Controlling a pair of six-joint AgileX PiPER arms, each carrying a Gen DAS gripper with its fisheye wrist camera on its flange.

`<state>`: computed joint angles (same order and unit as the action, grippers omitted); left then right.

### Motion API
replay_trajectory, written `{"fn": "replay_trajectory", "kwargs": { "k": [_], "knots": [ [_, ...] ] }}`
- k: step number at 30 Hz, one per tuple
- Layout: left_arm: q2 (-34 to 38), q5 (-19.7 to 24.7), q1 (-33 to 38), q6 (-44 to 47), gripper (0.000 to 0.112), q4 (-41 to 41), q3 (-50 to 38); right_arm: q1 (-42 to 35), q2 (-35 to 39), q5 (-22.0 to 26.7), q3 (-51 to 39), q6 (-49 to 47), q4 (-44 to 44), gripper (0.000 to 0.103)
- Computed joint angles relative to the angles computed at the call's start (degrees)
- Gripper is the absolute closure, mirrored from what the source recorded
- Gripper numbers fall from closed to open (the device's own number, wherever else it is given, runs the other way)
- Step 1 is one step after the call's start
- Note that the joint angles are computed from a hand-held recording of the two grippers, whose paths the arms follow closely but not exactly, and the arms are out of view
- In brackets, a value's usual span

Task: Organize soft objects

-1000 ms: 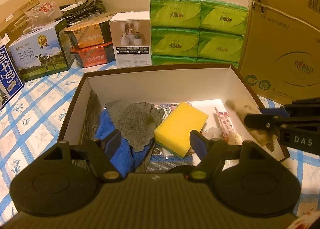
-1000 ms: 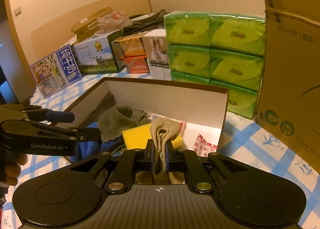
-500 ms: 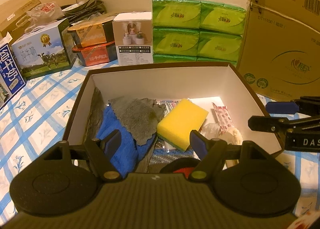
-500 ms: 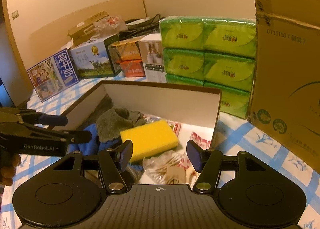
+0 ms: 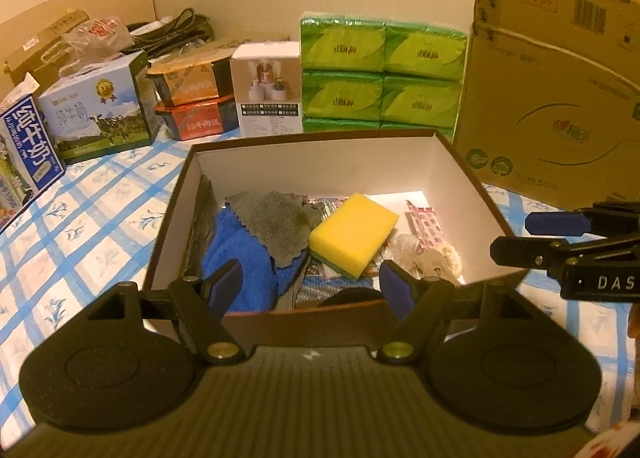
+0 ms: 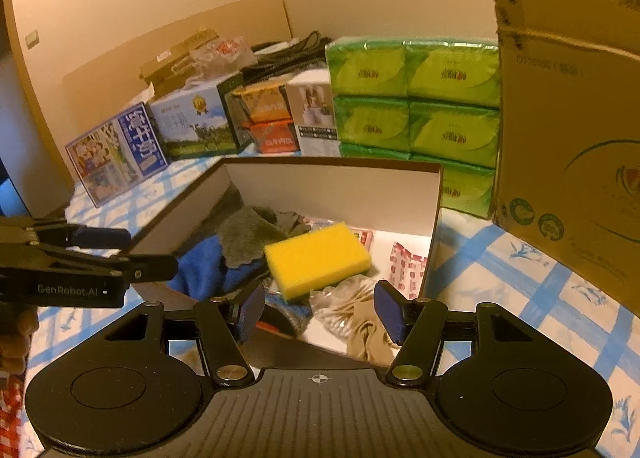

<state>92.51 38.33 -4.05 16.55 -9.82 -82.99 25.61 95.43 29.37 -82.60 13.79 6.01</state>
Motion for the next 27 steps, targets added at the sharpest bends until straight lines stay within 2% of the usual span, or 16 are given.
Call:
{"fn": "replay_trajectory", "kwargs": {
  "k": [7, 15, 22, 26, 27],
  "knots": [
    [-12.4, 2.9, 1.2, 0.1, 0.039, -0.8, 8.4, 4.5, -9.1, 1.2, 6.1, 10.2, -7.4, 0.042],
    [-28.4, 8.1, 2.4, -0.1, 0.039, -0.9, 17.5, 15.9, -20.3, 7.3, 13.3, 28.9, -24.2, 0.041],
    [-41.0, 15.0, 3.3, -3.8, 0.039, 1.1, 22.3, 29.9, -26.5, 16.7, 16.4, 47.3, -38.6, 0.041],
    [-47.1, 19.5, -1.7, -10.9, 0.039, 7.9, 23.3, 39.0, -29.3, 23.8, 17.1, 56.3, -44.7, 0.041],
    [-48.8, 20.9, -4.9, -14.4, 0.039, 11.2, 23.4, 41.1, -29.7, 25.7, 17.2, 58.4, -46.0, 0.041]
  ]
}}
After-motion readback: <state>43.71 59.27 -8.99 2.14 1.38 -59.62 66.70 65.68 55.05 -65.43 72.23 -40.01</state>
